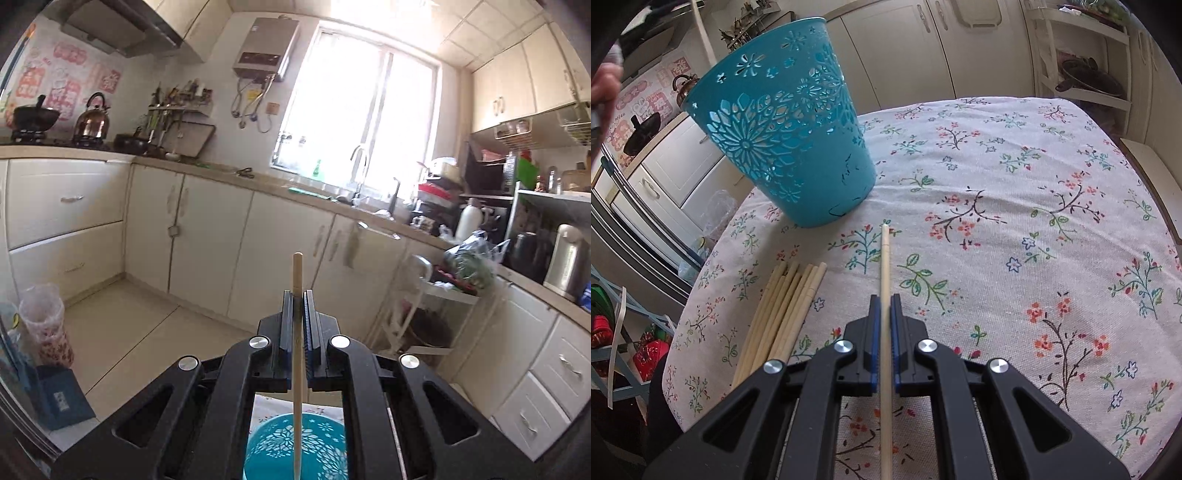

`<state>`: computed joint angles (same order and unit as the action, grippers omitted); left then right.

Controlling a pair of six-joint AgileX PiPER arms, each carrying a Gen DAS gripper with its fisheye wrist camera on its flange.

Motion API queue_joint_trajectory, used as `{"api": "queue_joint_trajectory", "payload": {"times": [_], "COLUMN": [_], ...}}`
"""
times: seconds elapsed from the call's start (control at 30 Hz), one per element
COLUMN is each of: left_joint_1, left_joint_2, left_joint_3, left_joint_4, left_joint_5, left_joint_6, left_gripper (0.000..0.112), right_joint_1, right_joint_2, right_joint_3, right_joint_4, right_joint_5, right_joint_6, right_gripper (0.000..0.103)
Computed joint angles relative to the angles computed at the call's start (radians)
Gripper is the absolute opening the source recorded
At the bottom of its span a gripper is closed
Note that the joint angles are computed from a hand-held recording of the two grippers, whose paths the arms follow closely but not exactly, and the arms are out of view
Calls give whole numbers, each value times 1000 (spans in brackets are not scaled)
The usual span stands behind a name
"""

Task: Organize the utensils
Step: 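Carry the chopstick over the teal basket and open the left gripper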

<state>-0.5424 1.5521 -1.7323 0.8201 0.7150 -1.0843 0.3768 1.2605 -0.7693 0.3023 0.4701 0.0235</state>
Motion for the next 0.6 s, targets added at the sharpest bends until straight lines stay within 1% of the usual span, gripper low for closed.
{"api": "queue_joint_trajectory", "payload": {"times": [0.03,0.13,0.27,0.37,0.47,0.5,0.53,0.57,0.6], "left_joint_1": [-1,-4,-22,-37,-25,-23,-23,-21,-22], "left_joint_2": [27,65,93,97,91,84,70,47,22], "left_joint_3": [-3,48,80,106,118,127,145,163,189], "left_joint_4": [17,45,8,-27,-103,-116,-119,-117,-103], "left_joint_5": [9,-5,28,74,111,126,133,140,145], "left_joint_6": [-15,-24,60,119,204,219,222,223,207], "left_gripper": [5,5,5,5,8,15,24,30,40], "right_joint_1": [-4,-13,-20,-21,-18,-16,-10,-1,14], "right_joint_2": [1,2,2,2,0,-1,0,1,4], "right_joint_3": [0,1,3,2,1,0,-3,-8,-18], "right_joint_4": [12,39,60,59,49,38,23,-3,-40], "right_joint_5": [0,1,2,4,4,6,7,10,19], "right_joint_6": [-12,-36,-55,-56,-47,-37,-26,-3,32], "right_gripper": [6,6,6,6,6,7,7,9,12]}}
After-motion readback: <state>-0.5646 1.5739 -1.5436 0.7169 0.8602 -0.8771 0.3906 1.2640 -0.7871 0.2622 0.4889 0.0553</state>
